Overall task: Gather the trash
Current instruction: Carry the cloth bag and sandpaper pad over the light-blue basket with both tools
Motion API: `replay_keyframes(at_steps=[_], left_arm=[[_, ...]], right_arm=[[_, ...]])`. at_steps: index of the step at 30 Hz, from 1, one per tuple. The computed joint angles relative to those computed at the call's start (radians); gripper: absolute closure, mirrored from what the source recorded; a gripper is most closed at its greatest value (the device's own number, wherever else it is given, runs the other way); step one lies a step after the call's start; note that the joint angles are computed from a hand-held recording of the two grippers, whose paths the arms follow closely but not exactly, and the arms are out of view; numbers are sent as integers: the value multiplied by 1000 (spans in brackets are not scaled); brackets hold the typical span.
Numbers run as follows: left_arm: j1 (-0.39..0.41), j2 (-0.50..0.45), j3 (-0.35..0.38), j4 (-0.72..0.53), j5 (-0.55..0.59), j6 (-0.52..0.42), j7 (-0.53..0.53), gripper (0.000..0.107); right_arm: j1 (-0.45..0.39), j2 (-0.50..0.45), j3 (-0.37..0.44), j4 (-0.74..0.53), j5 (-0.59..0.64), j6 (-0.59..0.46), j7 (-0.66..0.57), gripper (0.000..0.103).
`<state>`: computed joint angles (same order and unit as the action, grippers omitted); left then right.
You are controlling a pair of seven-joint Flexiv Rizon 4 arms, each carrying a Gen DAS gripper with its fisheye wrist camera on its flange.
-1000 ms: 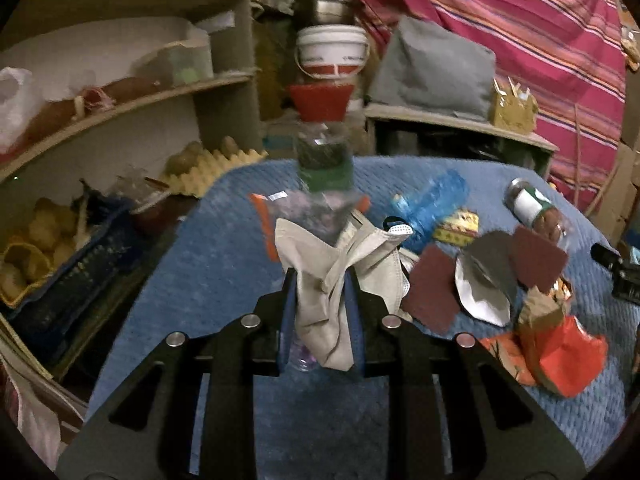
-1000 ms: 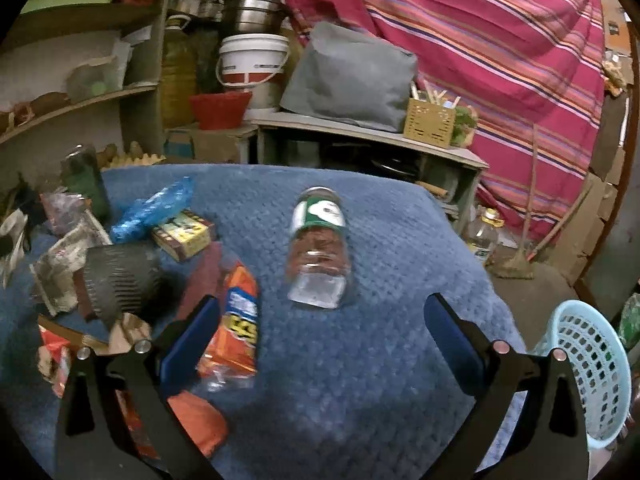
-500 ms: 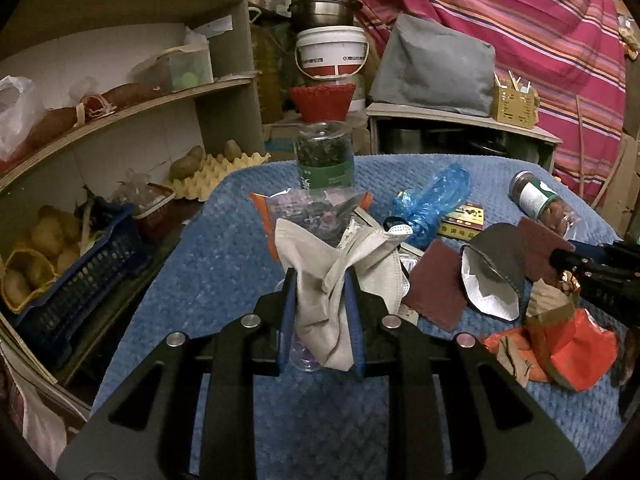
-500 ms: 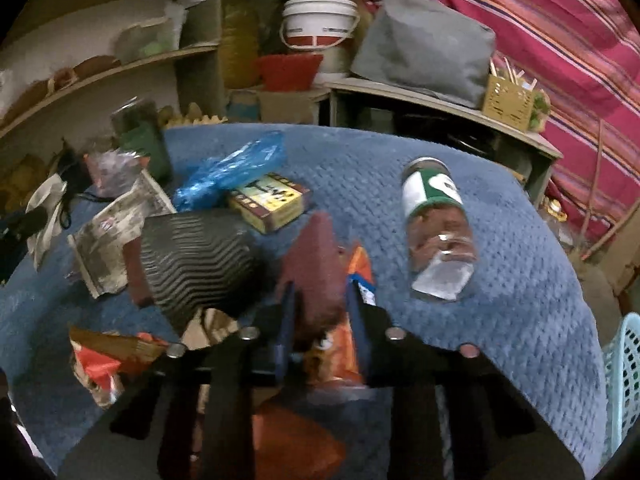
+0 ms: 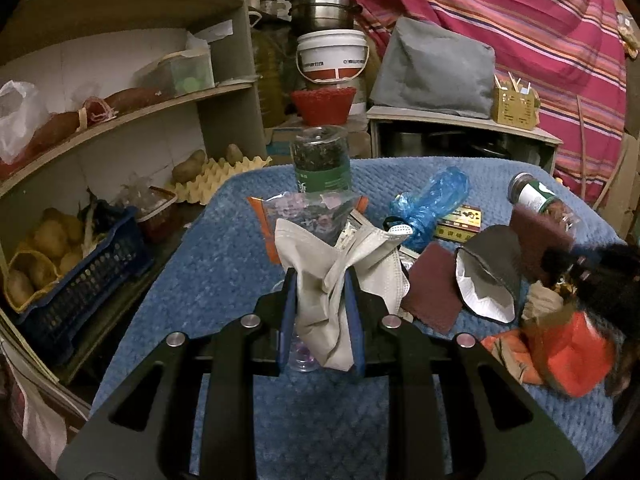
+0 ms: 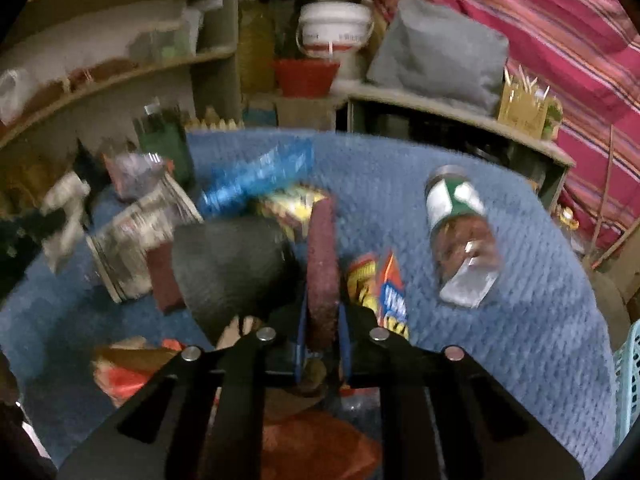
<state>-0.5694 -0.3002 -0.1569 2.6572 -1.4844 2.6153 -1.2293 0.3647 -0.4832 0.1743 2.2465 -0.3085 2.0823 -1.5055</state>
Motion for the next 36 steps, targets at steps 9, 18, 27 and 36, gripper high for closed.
replay_keyframes(at_steps=[9, 18, 27, 36], left_arm=[[-32, 15, -28, -35, -101, 36, 49, 85], [-82, -26, -76, -171, -177, 111, 171, 85], [-98, -107, -118, -390, -145, 140, 315, 85], [-96, -263, -181, -679, -99, 120, 480, 85]], right_arm=[[-154, 51, 48, 37, -130, 74, 79, 89], [-237, 101, -3, 92, -179, 133, 90, 89], [-460, 130, -58, 84, -377, 181, 245, 89], [-659, 111, -149, 35, -483, 202, 336, 89]])
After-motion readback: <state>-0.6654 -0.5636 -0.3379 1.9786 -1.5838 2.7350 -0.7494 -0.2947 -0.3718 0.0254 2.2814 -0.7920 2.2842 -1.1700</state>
